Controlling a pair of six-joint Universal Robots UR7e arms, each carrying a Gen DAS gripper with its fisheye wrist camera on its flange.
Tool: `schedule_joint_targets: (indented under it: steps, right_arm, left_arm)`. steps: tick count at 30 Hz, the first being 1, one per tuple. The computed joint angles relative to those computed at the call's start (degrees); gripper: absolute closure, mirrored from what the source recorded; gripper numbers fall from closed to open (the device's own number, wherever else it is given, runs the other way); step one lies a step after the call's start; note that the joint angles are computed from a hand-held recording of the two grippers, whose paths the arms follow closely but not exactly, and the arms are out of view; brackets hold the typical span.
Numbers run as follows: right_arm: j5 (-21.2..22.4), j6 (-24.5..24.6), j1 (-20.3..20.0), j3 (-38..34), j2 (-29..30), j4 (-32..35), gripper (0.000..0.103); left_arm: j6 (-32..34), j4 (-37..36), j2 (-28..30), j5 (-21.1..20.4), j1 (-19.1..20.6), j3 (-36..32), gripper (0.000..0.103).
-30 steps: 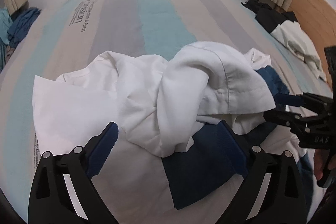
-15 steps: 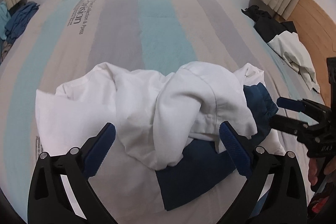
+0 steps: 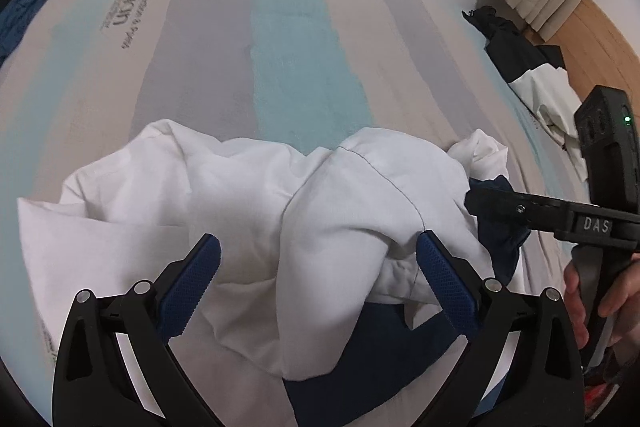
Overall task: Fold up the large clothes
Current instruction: 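Close both grippers again on the white hood's edge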
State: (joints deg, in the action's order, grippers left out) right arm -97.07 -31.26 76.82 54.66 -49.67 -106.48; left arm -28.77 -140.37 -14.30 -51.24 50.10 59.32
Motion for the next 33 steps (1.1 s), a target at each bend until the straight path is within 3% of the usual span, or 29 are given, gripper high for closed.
schedule_joint_targets:
  steps: [8,11,15,18,23,33]
  right_arm:
    - [1.49,2.38,-0.42,-4.79,3.06,5.53,0.044]
    - [1.91,1.98,-0.37,-4.98,3.38,5.62,0.052]
    - [2.26,1.46,-0.34,-4.28,3.3,4.52,0.071]
    - [2.71,0.95,-0.29,-3.07,2.63,3.11,0.084]
    - [3.53,0.01,-0.11,-0.73,0.93,1.4,0.092]
    - [5.05,-4.3,0.25,7.71,-5.87,-3.95,0.096]
  left_arm:
    - [2.99,0.07,0.96,-5.88,1.58,-1.88,0.032]
    - [4.08,1.04,1.79,-6.32,1.66,-2.97,0.037]
    - [4.71,1.27,2.55,-6.66,1.8,-4.05,0.045]
    - [4.86,0.62,2.68,-6.6,1.79,-4.13,0.059]
    - [4.66,-1.37,1.73,-6.31,1.33,-2.07,0.092]
    - [5.09,-7.36,-2.34,-2.76,-1.65,6.31,0.095]
